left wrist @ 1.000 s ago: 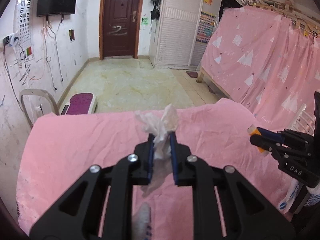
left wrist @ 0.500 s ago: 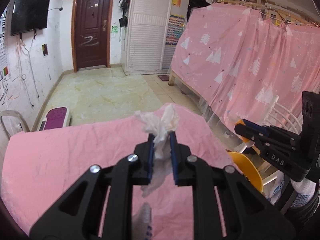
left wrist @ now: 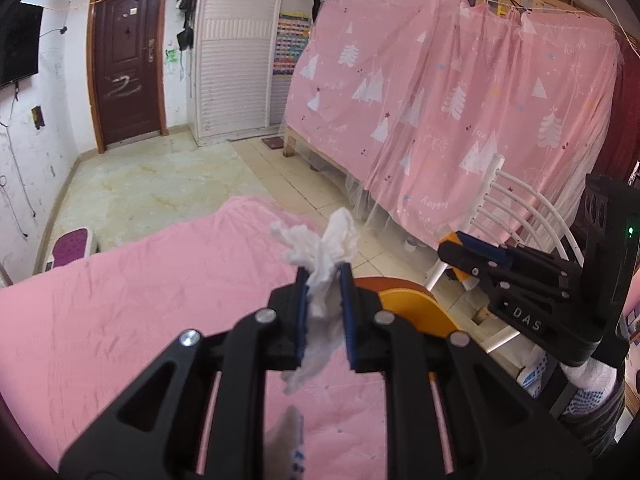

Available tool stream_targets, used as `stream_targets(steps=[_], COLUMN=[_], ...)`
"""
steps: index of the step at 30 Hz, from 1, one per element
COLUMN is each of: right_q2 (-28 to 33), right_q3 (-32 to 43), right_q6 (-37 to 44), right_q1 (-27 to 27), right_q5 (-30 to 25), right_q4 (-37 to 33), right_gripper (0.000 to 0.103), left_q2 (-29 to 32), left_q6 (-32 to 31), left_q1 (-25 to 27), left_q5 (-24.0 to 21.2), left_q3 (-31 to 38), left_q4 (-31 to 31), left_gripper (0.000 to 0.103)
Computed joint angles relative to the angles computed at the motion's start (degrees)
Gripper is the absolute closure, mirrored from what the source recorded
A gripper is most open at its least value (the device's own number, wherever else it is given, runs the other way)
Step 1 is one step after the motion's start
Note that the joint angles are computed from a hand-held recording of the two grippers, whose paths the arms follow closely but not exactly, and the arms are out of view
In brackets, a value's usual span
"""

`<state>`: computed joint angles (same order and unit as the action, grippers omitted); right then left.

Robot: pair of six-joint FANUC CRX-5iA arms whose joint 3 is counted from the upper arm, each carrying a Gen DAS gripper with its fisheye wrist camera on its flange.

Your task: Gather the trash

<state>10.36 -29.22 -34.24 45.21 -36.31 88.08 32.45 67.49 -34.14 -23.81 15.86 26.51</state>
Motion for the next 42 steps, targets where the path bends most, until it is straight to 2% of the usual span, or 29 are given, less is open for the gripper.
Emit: stream_targets(steps=[9, 17, 18, 20, 21, 22, 23, 29, 34, 37, 39, 40, 41, 42], right_q2=[-3.0, -5.0, -5.2, -5.6, -5.7, -5.9, -5.7, -5.1, -4.5, -3.9, -3.4, -3.1, -2.8, -2.4], right_q3=[-5.0, -7.5, -7.8, -8.4, -8.7, -8.9, -8.7, -8.0, -7.3, -6.4, -5.4, -5.1, -4.5, -3.9], right_q6=[-4.7, -6.4, -6.8, -7.6, -8.0, -8.4, -8.6, -7.8, -7.0, -5.8, -4.9, -4.7, -4.2, -3.7], right_q1=[-1.0, -1.5, -1.5, -1.7, -1.8, -2.0, -2.0, -1.6, -1.4, -0.7, -0.1, -0.1, 0.1, 0.5], right_q5=[0.4, 1.0, 0.8, 0.8, 0.8, 1.0, 1.0, 0.6, 0.9, 0.6, 0.2, 0.3, 0.2, -0.1], right_q4=[1.3, 0.5, 0.4, 0.6, 0.7, 1.0, 1.0, 0.2, -0.4, -1.0, -1.4, -1.2, -1.4, -1.6], right_gripper=[0.096, 0.095, 0.095, 0.095, 0.095, 0.095, 0.095, 0.095, 0.094, 0.094, 0.089, 0.080, 0.066, 0.058], left_q2=[5.2, 11.5, 11.9, 12.4, 12.5, 12.4, 12.4, 10.5, 4.1, 0.7, -1.1, -2.0, -2.6, -3.3], left_q6=[0.4, 0.3, 0.3, 1.2, 1.4, 1.6, 1.9, 2.7, 2.2, 4.4, 5.8, 6.1, 6.0, 5.6], left_q1=[-2.5, -4.2, -4.2, -4.3, -4.4, -4.4, -4.4, -3.8, -3.0, -2.4, -2.0, -1.7, -1.5, -1.2], left_q5=[-6.8, -14.6, -15.2, -15.8, -15.8, -15.5, -15.4, -13.5, -3.9, 1.1, 3.2, 4.5, 5.3, 6.0], left_q3=[7.8, 16.4, 16.8, 17.7, 17.7, 17.5, 17.6, 14.6, 4.4, -0.1, -2.3, -3.6, -4.5, -5.6], left_q4=[-0.9, 1.0, 1.3, 0.4, 0.2, 0.1, -0.1, 0.2, 1.2, -1.4, -2.9, -3.3, -3.3, -2.9], left_gripper=[0.089, 0.087, 0.085, 0.075, 0.061, 0.051, 0.049, 0.045, 0.016, 0.012, 0.012, 0.010, 0.009, 0.008])
